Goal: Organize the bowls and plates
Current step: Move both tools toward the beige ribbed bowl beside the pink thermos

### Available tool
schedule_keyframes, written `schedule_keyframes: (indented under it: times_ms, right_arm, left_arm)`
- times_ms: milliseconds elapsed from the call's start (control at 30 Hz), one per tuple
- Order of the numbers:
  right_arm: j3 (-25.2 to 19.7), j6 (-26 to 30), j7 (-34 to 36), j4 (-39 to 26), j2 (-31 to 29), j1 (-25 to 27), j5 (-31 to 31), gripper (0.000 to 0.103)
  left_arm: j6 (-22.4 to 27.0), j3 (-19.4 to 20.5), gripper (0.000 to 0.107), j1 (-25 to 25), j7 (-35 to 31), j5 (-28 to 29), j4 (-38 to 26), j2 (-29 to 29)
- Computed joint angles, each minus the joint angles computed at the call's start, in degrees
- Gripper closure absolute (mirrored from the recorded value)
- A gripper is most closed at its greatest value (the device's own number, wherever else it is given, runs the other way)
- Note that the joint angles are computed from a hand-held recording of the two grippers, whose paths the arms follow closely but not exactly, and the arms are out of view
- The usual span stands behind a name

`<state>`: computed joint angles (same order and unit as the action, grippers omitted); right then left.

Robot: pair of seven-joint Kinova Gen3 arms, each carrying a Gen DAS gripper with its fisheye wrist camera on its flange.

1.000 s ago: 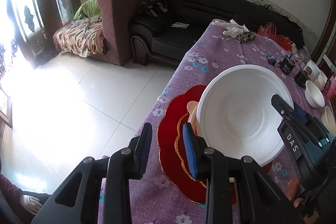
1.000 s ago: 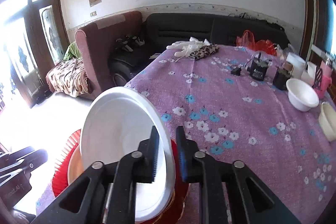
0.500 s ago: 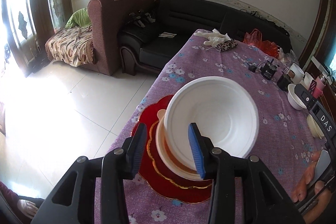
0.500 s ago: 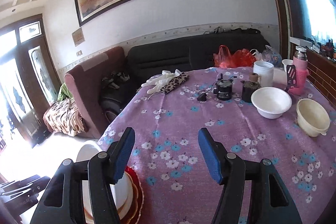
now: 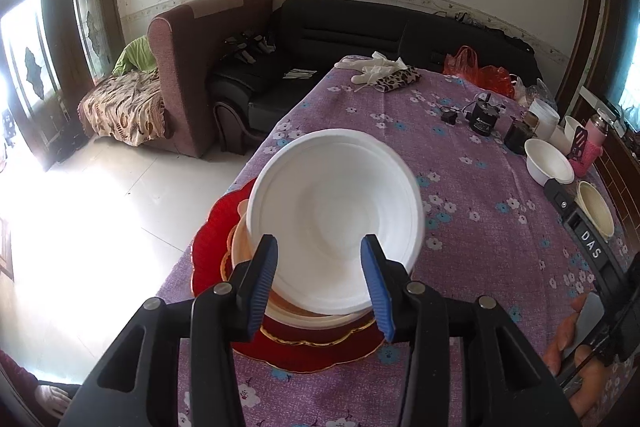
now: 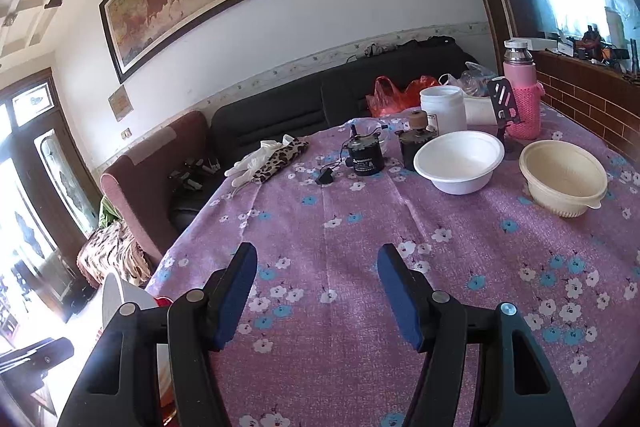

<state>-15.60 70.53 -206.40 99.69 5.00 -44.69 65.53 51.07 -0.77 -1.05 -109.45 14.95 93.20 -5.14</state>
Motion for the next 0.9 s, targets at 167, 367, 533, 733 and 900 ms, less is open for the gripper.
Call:
schedule_keyframes:
  times_ms: [167,367,533,733,900]
  right_arm:
    - [0.2,-3.3,-2.9,4.0,-1.7,1.6,-0.7,0.036]
    - [-0.3,-3.5,-5.9,7.2,-2.1,3.0,0.7,0.036]
    - [-0.7,-5.0,-8.3,8.9,-3.7,4.5,0.8,0.036]
    - [-1.3,-6.3,-10.6,10.4,-5.8,6.3,0.0,0.036]
    - [-2.3,-6.1,-13.2,11.6,-7.4,7.6,-0.1,0.036]
  left_arm:
    - [-1.9,2.5,0.059,2.4,2.0,-1.8,1.6,-1.0]
    - [-6.5,4.9,0.059,6.0,4.9,-3.1,5.8,-1.5]
    - [-12.2,5.7,0.056,8.9,6.2,-1.1,11.0,-2.1]
    - [-20.3,8.2,0.05,11.8,9.7,-2.6,16.8,-2.2]
    - [-20.1,8.6,0.05,13.2,12.2,-4.5,16.3,-0.9]
